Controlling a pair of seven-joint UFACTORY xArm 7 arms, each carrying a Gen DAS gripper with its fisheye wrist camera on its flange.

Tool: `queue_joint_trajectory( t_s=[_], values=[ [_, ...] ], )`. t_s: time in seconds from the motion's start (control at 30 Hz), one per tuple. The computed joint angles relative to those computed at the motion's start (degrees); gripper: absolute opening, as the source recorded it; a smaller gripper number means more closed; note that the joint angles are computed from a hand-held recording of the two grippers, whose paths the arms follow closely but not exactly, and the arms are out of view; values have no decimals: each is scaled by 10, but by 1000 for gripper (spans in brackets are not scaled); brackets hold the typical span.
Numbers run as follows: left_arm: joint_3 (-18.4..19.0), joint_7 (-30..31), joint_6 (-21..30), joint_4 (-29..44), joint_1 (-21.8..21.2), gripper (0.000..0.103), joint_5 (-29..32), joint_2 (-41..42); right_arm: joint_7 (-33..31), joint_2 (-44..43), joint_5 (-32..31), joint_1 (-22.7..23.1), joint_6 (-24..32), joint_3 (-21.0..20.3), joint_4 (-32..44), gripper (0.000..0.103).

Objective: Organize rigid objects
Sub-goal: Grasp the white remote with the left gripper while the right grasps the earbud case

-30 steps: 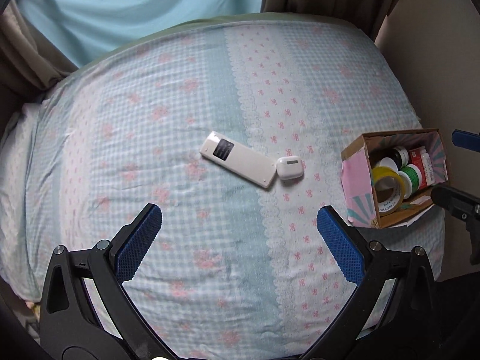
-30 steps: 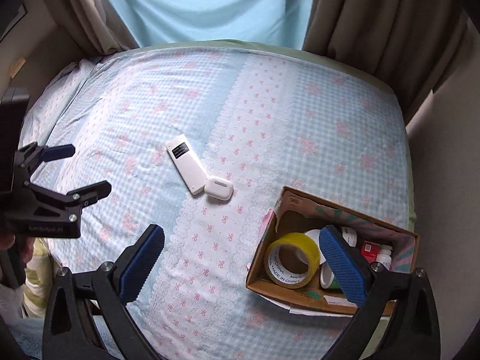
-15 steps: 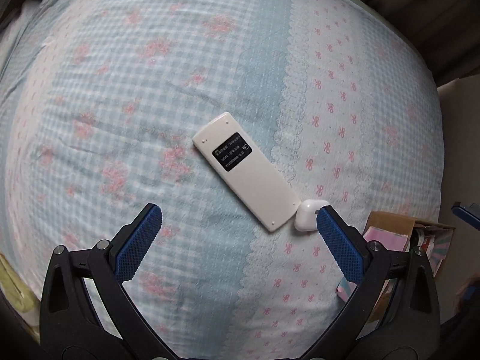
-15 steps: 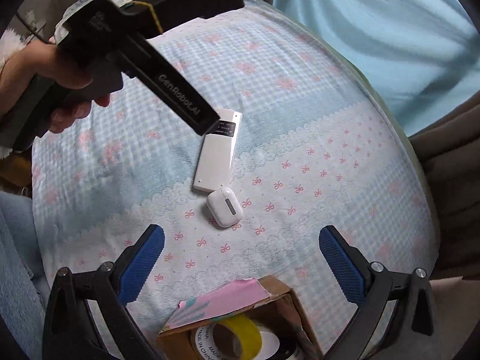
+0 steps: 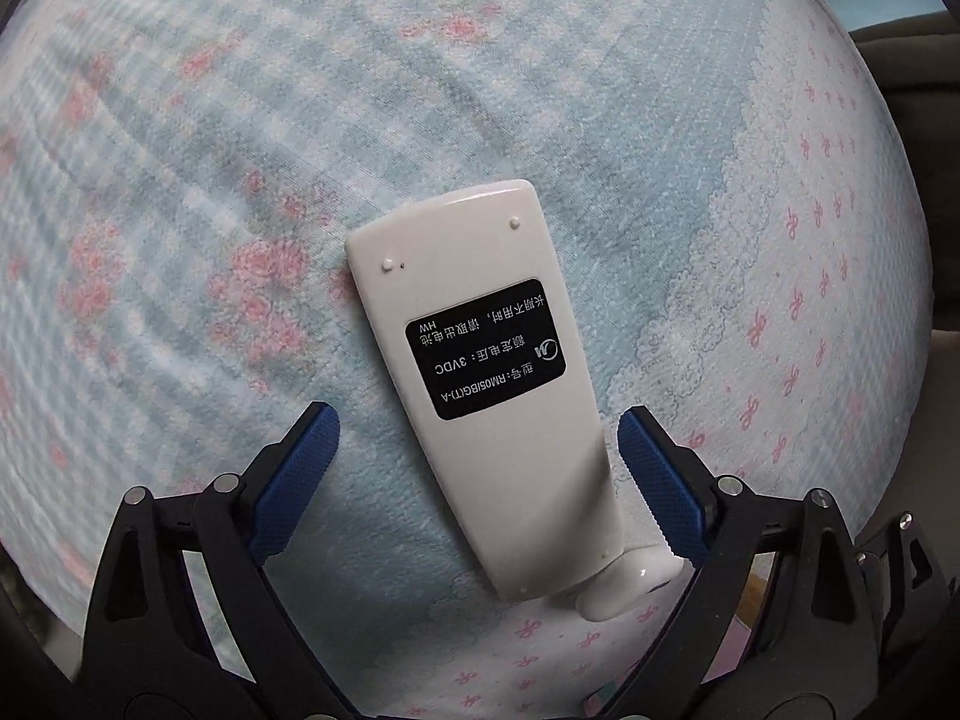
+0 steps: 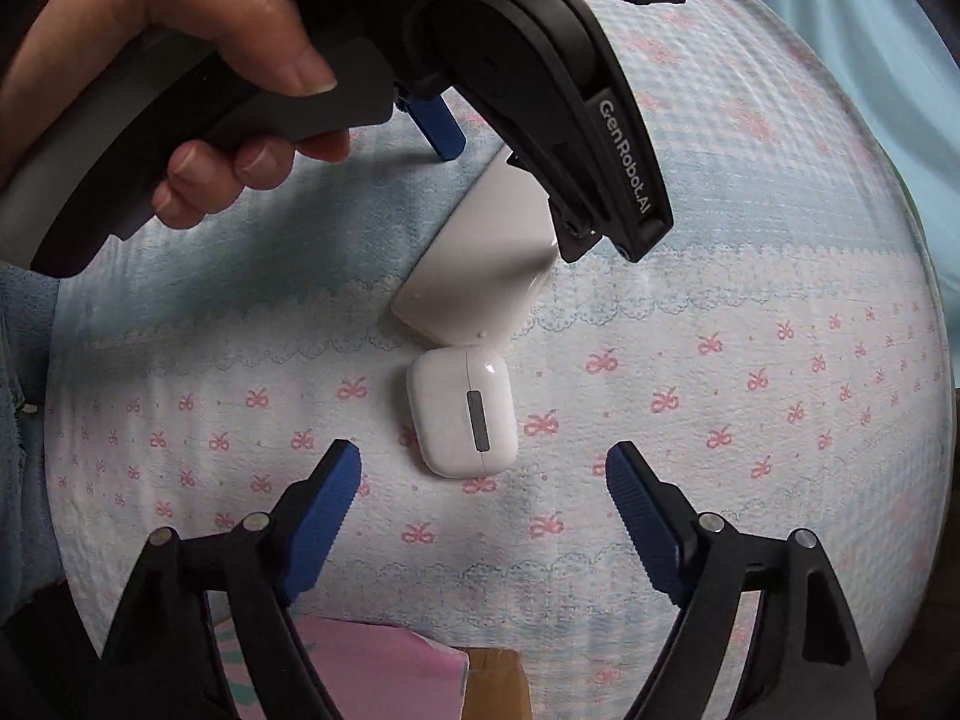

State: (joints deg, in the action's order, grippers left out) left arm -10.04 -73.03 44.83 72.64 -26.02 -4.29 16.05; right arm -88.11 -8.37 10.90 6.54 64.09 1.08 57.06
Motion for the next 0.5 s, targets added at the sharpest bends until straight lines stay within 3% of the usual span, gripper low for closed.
queue_joint_trajectory(
  t_s=[0.17, 0.23, 0.4, 0.5],
  values=[
    [10, -64, -7, 1, -18, 94, 37, 3, -10, 2, 12, 5, -10, 3, -20, 80],
    [11, -80, -5, 3, -21, 94, 47, 5, -22, -4, 12, 8, -17, 4, -31, 70],
    [10, -90, 18, 20, -23, 89, 61, 12, -14, -12, -9, 13, -23, 10, -46, 66],
    [10, -96, 0, 3, -23, 85, 64, 2, -8, -17, -17, 20, -36, 15, -57, 66]
  ],
)
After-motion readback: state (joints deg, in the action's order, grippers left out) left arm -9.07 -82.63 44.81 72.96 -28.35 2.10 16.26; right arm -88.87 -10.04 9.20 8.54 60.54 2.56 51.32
